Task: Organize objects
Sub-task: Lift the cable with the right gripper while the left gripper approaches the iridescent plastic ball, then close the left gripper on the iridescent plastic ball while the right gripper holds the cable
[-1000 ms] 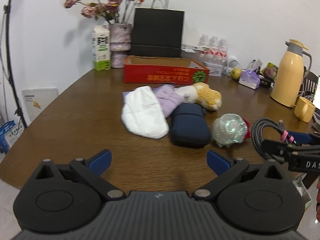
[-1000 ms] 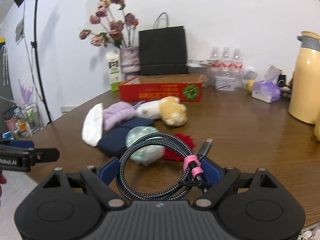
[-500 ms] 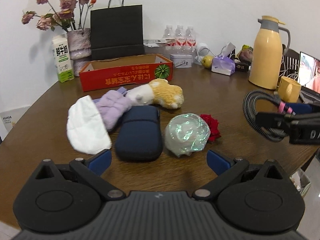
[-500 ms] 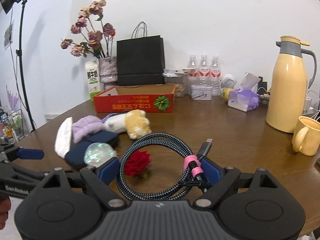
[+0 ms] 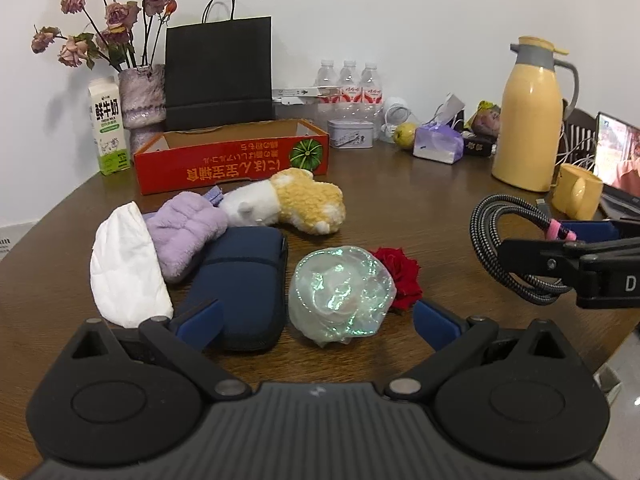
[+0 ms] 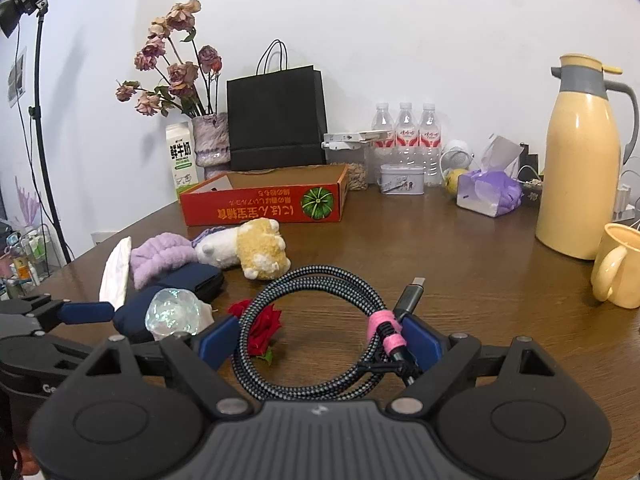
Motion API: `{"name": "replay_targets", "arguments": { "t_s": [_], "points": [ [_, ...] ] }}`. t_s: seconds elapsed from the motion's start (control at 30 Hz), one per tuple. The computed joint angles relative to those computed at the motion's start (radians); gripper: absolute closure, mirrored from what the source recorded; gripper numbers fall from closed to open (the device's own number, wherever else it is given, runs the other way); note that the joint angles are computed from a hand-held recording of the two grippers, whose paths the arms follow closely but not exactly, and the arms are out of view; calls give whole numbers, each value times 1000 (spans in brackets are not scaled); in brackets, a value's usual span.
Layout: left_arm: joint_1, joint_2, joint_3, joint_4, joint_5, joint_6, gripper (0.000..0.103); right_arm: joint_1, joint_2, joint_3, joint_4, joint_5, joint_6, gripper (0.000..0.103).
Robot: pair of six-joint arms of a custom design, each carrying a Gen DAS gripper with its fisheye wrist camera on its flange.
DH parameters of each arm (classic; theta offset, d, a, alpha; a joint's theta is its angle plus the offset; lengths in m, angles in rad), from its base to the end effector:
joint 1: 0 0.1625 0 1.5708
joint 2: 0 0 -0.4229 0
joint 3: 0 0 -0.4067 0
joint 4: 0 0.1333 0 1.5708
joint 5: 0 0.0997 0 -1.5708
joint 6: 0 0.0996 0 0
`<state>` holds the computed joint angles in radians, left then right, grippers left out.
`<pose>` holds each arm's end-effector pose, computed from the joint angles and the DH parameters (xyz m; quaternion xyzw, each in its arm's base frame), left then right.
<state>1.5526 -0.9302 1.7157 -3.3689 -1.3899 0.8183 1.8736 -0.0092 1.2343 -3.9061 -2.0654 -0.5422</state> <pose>0.1389 -0.6789 0.2466 0.3137 0.8137 -0.4141 0.2609 0.2859 -0.6268 -0.1659 0.2202 -0.8044 0.4825 0.2676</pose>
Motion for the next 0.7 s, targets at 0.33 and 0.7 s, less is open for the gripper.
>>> {"name": "replay_targets", "arguments": {
  "t_s": [0.33, 0.7],
  "points": [
    [-11, 47, -24, -43, 6, 29, 12, -11, -1, -1, 12, 21, 1, 15],
    [-5, 30, -32, -4, -20, -18, 63, 0, 2, -5, 4, 14, -9, 15]
  ]
}}
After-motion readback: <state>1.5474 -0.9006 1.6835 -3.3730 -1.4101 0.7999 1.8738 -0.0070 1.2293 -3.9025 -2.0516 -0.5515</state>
